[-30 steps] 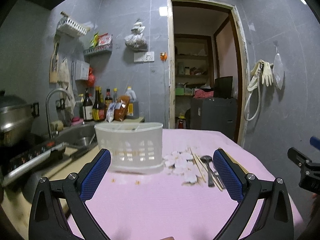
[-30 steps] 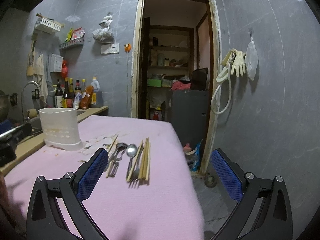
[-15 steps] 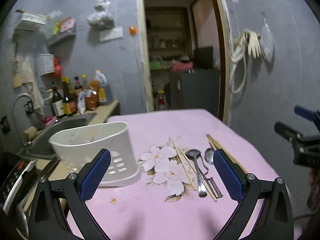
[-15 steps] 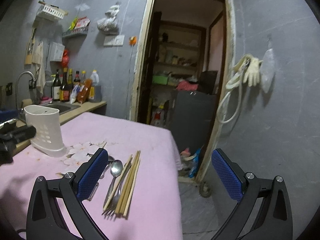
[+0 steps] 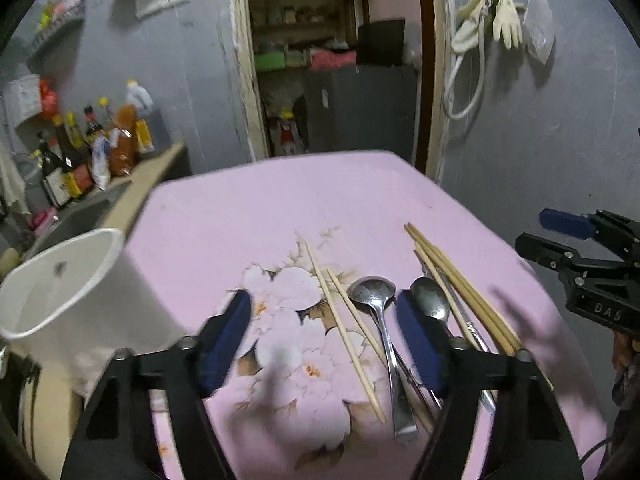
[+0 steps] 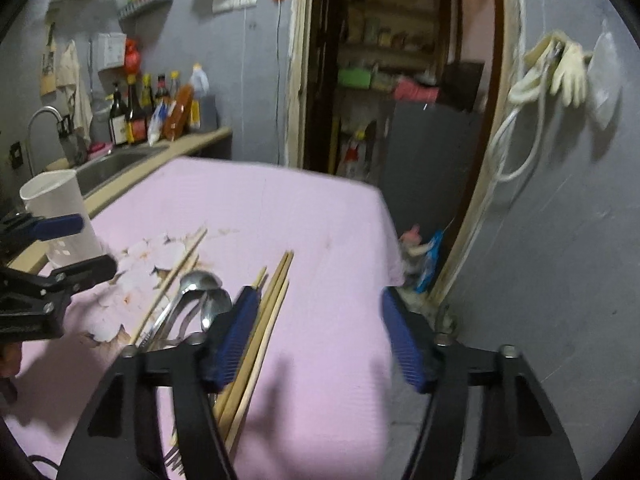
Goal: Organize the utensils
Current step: 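Lower the left and right tools onto the utensils and grasp one chopstick each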
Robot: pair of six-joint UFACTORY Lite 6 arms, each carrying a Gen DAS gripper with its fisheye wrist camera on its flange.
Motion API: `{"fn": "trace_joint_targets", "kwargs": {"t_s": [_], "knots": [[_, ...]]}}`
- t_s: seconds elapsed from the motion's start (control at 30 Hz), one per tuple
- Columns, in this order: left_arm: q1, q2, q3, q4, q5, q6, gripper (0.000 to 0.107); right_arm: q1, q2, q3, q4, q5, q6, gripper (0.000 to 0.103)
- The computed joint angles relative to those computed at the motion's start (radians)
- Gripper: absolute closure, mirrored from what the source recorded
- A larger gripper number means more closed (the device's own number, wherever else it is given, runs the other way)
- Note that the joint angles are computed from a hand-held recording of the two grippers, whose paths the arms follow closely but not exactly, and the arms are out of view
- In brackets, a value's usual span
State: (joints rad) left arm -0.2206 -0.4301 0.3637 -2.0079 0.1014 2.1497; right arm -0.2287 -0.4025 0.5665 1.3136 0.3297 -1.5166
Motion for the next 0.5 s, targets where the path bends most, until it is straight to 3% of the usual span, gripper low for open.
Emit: {"fn": "trace_joint_targets", "kwargs": {"t_s": [0.1,0.23,0.5], "knots": [[0.015,0.163,0.085,0.046,0.020,-0.032,0.070,0.012,0.112,0.060,-0.021,0.025,0.014,0.063],[0.052,0.371,0.210,0.269,0.053,-0.256,0.084,0.021,0.233,0.133,-0.095,0.068,0.107,0.075],[0.114,0.518,0.316,0.530,0.105,-0.464,0.092,0.036,0.351,0.217,-0.213,0.113,0.244,0.085]]}}
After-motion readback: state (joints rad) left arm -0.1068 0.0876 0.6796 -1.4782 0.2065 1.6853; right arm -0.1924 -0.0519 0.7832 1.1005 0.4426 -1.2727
